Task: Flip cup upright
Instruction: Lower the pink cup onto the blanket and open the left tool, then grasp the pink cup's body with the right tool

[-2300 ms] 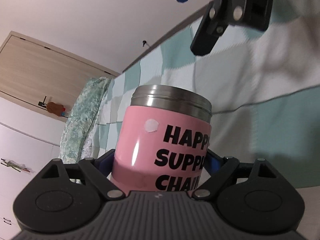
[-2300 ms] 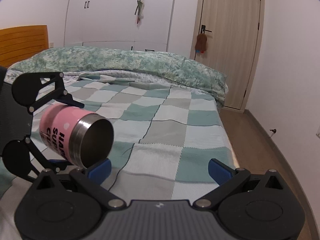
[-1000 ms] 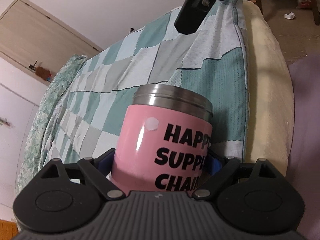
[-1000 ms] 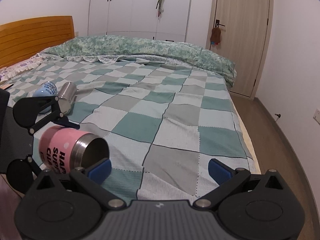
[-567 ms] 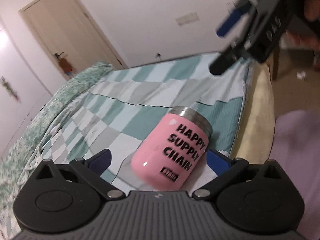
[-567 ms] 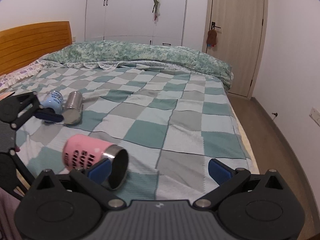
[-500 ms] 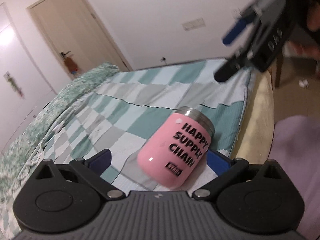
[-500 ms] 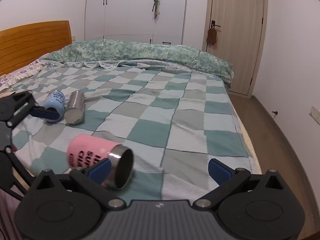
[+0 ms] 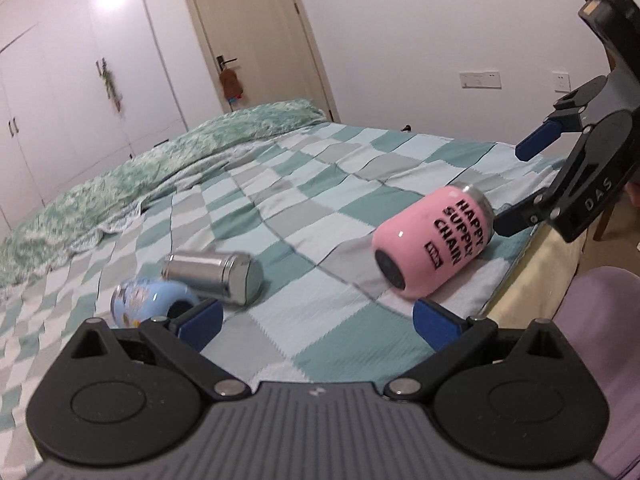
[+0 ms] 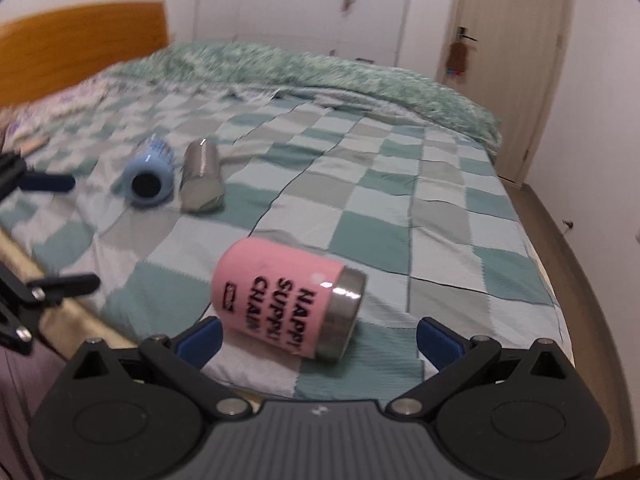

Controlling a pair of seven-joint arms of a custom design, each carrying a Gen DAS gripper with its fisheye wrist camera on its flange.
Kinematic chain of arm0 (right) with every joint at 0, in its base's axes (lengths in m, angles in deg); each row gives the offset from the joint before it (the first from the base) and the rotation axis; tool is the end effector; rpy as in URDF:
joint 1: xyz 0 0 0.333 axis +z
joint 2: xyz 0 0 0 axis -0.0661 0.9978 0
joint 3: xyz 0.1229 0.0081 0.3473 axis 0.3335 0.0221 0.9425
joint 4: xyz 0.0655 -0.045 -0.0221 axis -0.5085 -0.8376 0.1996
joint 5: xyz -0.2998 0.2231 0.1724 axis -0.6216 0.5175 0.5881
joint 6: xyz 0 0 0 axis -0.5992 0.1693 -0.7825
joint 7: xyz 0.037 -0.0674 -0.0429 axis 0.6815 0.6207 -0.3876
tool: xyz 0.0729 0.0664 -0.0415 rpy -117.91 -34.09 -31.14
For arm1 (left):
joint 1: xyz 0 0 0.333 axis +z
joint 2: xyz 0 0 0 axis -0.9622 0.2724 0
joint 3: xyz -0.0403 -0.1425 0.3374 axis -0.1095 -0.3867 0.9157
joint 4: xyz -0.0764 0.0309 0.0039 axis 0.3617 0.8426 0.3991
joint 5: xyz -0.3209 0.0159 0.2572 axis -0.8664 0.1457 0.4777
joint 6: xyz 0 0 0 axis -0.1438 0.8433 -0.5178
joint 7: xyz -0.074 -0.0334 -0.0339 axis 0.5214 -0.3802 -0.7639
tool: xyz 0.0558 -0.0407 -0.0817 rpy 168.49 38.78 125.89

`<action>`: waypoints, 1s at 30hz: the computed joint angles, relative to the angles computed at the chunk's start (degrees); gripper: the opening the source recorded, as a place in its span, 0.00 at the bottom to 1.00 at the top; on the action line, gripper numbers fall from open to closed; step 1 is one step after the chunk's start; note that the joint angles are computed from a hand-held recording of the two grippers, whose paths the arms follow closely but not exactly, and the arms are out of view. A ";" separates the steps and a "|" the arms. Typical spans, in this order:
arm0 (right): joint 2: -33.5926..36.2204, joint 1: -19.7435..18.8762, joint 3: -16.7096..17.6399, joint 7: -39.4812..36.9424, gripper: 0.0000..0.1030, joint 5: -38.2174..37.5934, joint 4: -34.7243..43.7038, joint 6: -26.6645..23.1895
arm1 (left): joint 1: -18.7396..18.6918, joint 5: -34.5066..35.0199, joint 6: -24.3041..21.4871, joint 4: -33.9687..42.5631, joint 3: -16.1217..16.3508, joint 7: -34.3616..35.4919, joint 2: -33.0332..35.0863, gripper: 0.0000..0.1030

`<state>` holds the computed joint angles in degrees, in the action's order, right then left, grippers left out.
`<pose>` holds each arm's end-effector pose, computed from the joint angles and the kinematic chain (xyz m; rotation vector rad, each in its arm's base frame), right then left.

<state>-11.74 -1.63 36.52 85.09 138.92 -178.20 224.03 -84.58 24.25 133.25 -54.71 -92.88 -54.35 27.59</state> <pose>0.6583 0.0000 0.5340 -2.1461 1.0355 -0.6125 0.5554 -0.2557 0.5023 -1.2481 1.7822 -0.7318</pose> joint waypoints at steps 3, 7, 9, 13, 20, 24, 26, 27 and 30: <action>0.52 1.07 0.22 -0.16 1.00 -3.30 -0.09 1.59 | 0.28 1.19 -0.45 -1.32 0.22 -2.96 -0.73 1.00; 1.60 2.07 0.20 1.35 1.00 -7.76 0.95 2.06 | 0.87 2.29 -0.28 -2.01 0.28 -6.66 -0.86 1.00; 2.23 2.23 0.19 2.13 1.00 -9.35 1.72 1.73 | 0.94 0.90 -0.78 -2.29 0.17 -6.02 -0.81 1.00; 3.63 2.63 0.25 2.68 1.00 -12.79 3.38 0.85 | 1.18 1.53 -0.68 -2.48 0.28 -7.45 -0.63 1.00; 5.87 2.54 1.07 -1.40 1.00 -16.13 6.14 -1.17 | 1.32 2.72 -1.73 -2.80 0.29 -11.03 -0.73 1.00; 7.93 3.44 0.72 -4.90 1.00 -21.15 8.90 -2.91 | 1.09 2.08 -3.30 -2.88 0.07 -12.99 -0.89 1.00; 9.30 4.24 0.30 -6.05 1.00 -24.73 10.65 -3.90 | 0.97 1.95 -3.78 -2.96 -0.03 -13.79 -0.93 1.00; 9.79 4.43 0.32 -6.85 1.00 -25.78 11.24 -4.16 | 0.94 1.83 -4.01 -3.00 -0.05 -13.88 -0.91 1.00; 11.79 4.98 0.15 -7.79 0.98 -28.45 14.40 -7.52 | 0.80 0.98 -4.57 -3.30 -0.13 -13.53 -0.97 1.00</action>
<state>0.05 3.34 36.67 77.30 110.47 -163.80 216.51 -83.78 25.23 128.68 -58.01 -93.01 -67.88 26.62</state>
